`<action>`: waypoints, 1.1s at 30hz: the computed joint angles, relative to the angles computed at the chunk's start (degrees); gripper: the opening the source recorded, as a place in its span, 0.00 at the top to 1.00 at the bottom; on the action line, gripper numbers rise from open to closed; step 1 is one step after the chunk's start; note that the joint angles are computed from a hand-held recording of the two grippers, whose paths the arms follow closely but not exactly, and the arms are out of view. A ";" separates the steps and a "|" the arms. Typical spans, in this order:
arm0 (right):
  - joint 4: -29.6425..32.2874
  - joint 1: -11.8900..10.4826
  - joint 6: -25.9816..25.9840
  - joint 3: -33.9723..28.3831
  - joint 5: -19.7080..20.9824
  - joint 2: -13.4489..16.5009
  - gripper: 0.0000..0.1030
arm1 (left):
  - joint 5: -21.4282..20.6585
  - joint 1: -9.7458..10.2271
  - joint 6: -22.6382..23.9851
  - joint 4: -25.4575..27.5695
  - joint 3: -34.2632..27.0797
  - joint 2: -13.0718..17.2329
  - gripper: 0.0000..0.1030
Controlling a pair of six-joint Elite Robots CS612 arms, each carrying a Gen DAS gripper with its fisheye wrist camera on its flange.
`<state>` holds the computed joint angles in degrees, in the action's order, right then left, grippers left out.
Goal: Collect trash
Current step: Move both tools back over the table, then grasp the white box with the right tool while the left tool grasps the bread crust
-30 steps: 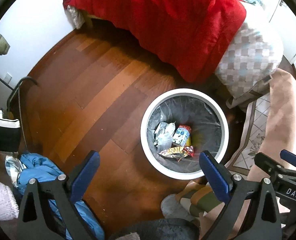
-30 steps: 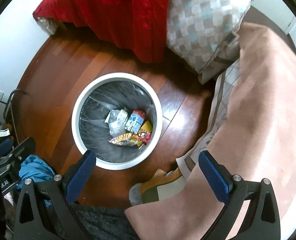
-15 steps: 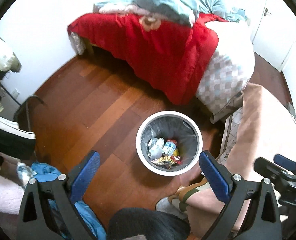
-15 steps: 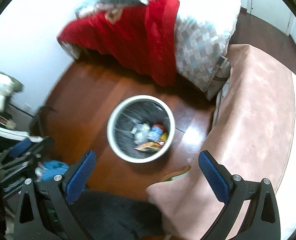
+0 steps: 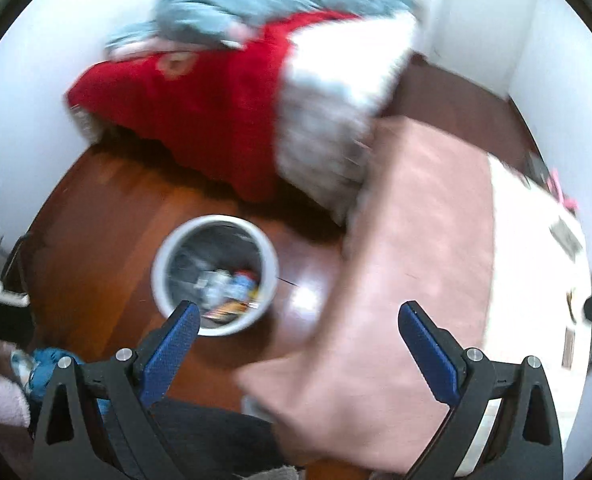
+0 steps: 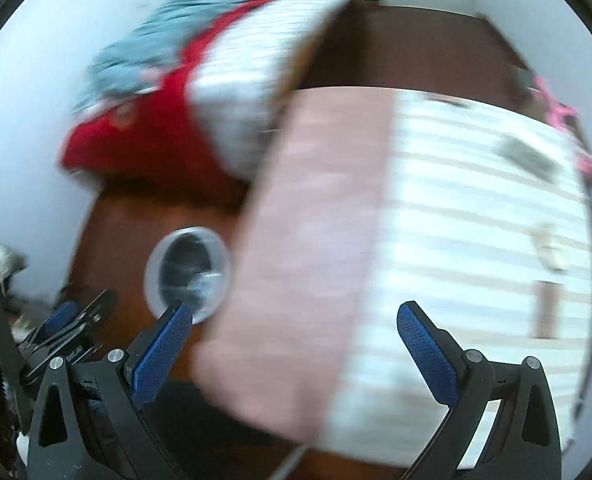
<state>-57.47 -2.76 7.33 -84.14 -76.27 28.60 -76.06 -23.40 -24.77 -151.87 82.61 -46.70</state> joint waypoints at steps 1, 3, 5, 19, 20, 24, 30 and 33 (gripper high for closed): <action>0.63 -1.11 -0.98 0.07 -2.47 0.10 0.00 | -0.06 -0.85 0.33 1.05 -1.51 1.18 0.02; 0.90 -3.04 -3.61 1.39 -7.29 -0.05 0.00 | -1.34 -2.51 1.05 4.05 -6.02 4.41 0.02; -0.28 -4.81 -7.10 4.48 -12.12 -0.68 0.00 | -2.62 -3.70 1.67 7.87 -11.34 7.78 0.02; -19.77 -9.75 -23.79 38.87 -19.15 -11.23 0.00 | -2.01 -7.45 6.88 29.79 -46.85 27.50 0.02; -20.04 -9.80 -24.28 41.04 -18.92 -12.02 0.00 | -1.74 -7.47 6.96 30.37 -47.78 28.00 0.02; -20.13 -10.44 -23.08 45.94 -15.79 -13.68 0.42 | -1.20 -7.51 6.70 30.28 -47.65 28.13 0.02; -12.85 -13.15 -10.84 33.04 -10.46 -8.17 0.59 | -4.51 -8.28 8.16 24.32 -41.29 24.47 0.02; -8.50 -14.87 -5.68 21.40 -10.83 -3.13 0.59 | -10.26 -9.22 10.43 20.47 -38.09 22.58 0.02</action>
<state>-65.97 -17.64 1.66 -62.74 -87.10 25.47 -86.32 -32.62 -14.34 -131.40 44.52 -24.12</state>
